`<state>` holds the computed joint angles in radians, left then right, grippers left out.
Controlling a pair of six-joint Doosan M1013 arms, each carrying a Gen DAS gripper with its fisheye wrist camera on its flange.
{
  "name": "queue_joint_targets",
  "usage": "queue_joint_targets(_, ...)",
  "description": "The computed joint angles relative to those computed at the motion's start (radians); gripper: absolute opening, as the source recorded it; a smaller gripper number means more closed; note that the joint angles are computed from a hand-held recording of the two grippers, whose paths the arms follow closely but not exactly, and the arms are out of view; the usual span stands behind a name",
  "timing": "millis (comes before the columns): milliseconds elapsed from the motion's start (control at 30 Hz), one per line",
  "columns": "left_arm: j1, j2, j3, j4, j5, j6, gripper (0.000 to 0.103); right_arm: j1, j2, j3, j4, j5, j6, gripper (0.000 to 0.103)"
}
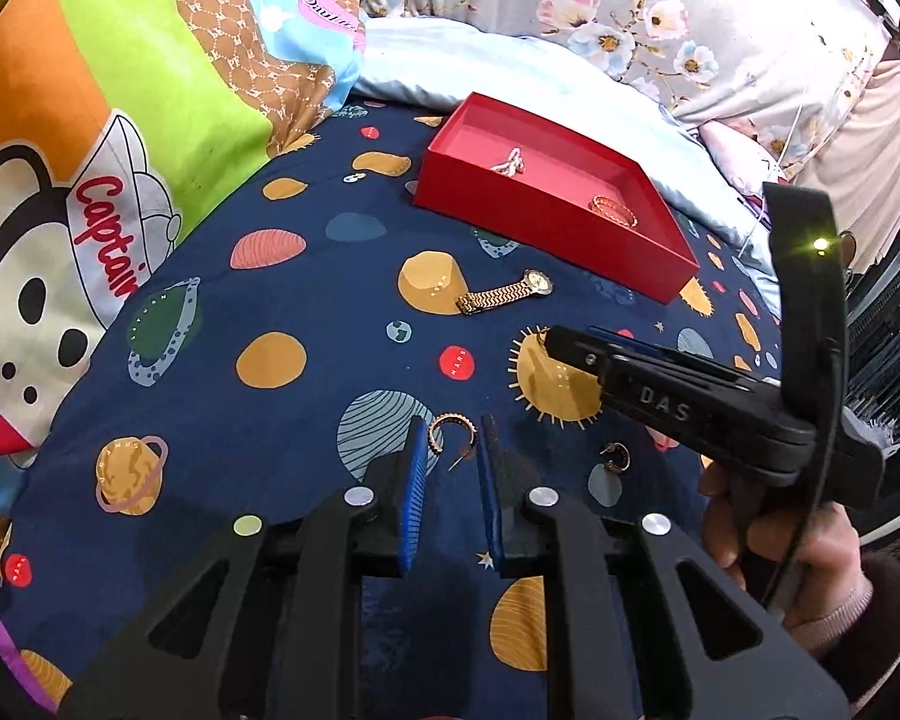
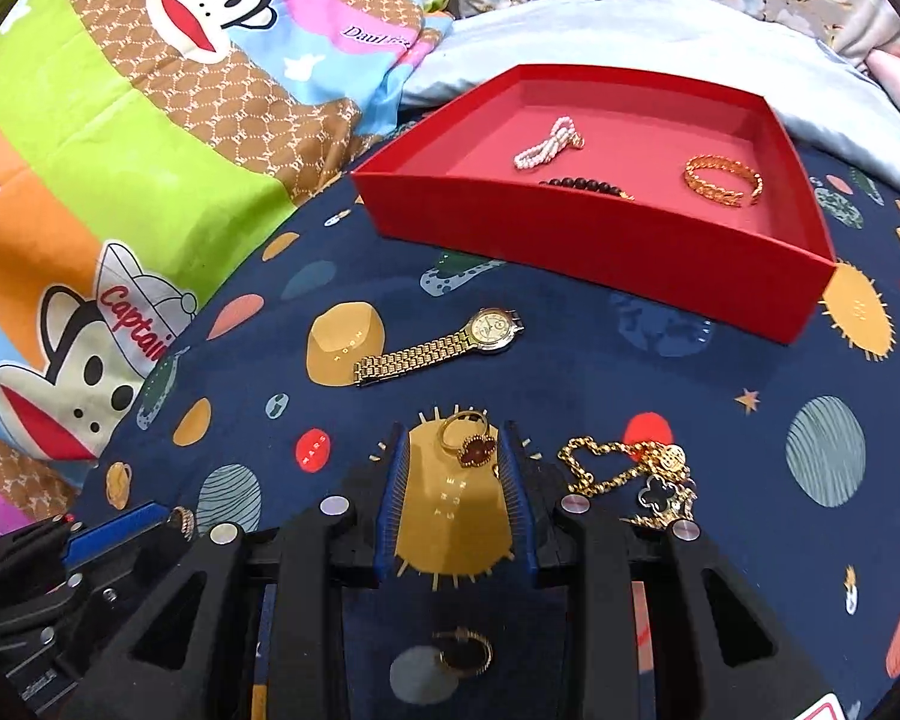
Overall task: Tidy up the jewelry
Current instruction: 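Grasp a gold hoop earring with the left tool while the right tool grasps a red-stone gold ring, then carry the earring into the red tray and open the left tool while the right tool releases the ring there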
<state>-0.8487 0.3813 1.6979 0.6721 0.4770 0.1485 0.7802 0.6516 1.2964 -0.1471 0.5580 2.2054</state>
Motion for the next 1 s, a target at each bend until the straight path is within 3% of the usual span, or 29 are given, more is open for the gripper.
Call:
queue_joint_targets(200,0.002,0.001,0.001,-0.009,-0.003,0.004,0.016,-0.002,0.010,-0.004,-0.003,0.003,0.000,0.025)
queue_joint_targets(333,0.001,0.004,-0.001,-0.020,-0.004,0.010,0.016,-0.004,0.009,-0.001,-0.002,0.002,0.002,0.013)
queue_joint_targets(533,0.000,0.007,-0.006,-0.030,-0.007,0.023,0.016,-0.006,-0.011,0.031,-0.005,-0.029,0.037,0.013)
queue_joint_targets(800,0.004,0.014,-0.040,-0.006,-0.013,0.036,0.016,0.001,-0.095,0.132,-0.175,-0.090,0.269,0.013)
queue_joint_targets(1000,0.022,0.038,-0.124,0.040,-0.024,0.065,0.016,-0.024,-0.152,0.160,-0.335,-0.103,0.446,0.013)
